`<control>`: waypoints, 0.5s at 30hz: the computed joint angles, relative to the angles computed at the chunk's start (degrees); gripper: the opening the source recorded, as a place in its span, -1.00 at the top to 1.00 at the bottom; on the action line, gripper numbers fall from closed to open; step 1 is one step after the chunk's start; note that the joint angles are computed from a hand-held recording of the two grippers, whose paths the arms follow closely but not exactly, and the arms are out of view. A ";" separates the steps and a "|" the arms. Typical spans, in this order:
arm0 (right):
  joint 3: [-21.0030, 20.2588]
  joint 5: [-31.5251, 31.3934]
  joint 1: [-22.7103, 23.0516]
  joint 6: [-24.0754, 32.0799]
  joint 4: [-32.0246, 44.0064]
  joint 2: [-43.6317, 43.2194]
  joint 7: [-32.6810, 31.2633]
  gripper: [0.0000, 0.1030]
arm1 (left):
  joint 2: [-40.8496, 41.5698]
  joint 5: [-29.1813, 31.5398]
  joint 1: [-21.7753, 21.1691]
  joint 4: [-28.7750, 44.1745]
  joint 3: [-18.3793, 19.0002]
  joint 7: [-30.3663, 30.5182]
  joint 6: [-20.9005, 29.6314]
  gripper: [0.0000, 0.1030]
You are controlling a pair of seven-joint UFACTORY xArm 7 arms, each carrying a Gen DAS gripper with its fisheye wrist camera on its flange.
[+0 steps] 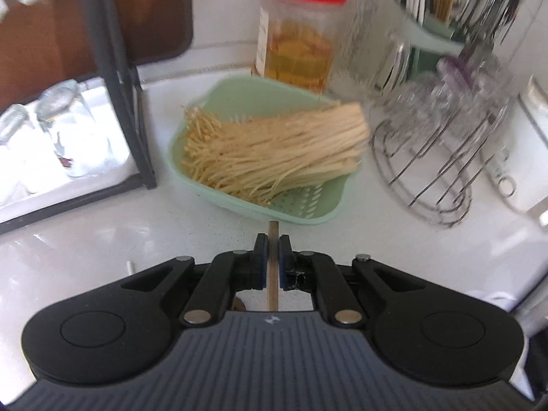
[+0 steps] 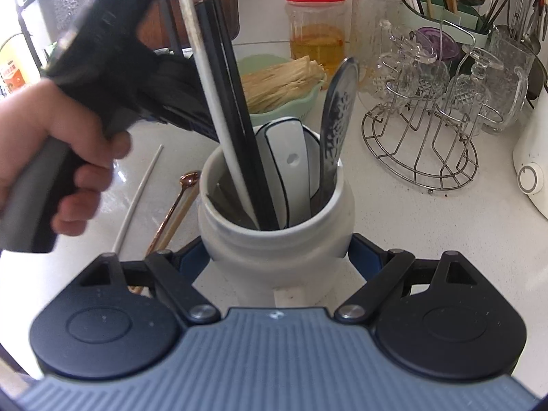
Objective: Organize utensils
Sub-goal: 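Close the left tool on the wooden chopstick, then lift the wooden chopstick with the left tool and carry it over the mug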
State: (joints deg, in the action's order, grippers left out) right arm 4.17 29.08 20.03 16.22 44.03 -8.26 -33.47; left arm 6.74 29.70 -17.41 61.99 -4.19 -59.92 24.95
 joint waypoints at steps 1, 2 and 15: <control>-0.16 0.55 0.17 -0.15 -0.03 0.04 -0.64 -0.74 | -1.36 0.94 -0.33 -0.82 0.06 -1.23 0.19 0.87; -0.22 0.89 0.30 -0.36 -0.11 0.04 -1.21 -0.74 | -2.73 2.26 -0.48 -1.75 -0.01 -2.96 -0.02 0.87; -1.38 8.13 1.65 -1.00 -0.18 0.17 -11.14 -0.74 | -22.96 13.01 6.26 -13.94 -11.18 -25.65 0.57 0.87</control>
State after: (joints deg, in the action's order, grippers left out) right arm 2.79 37.21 21.68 15.22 43.85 -8.09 -44.60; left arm -16.23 42.70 -11.15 48.06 -15.37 -85.57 25.52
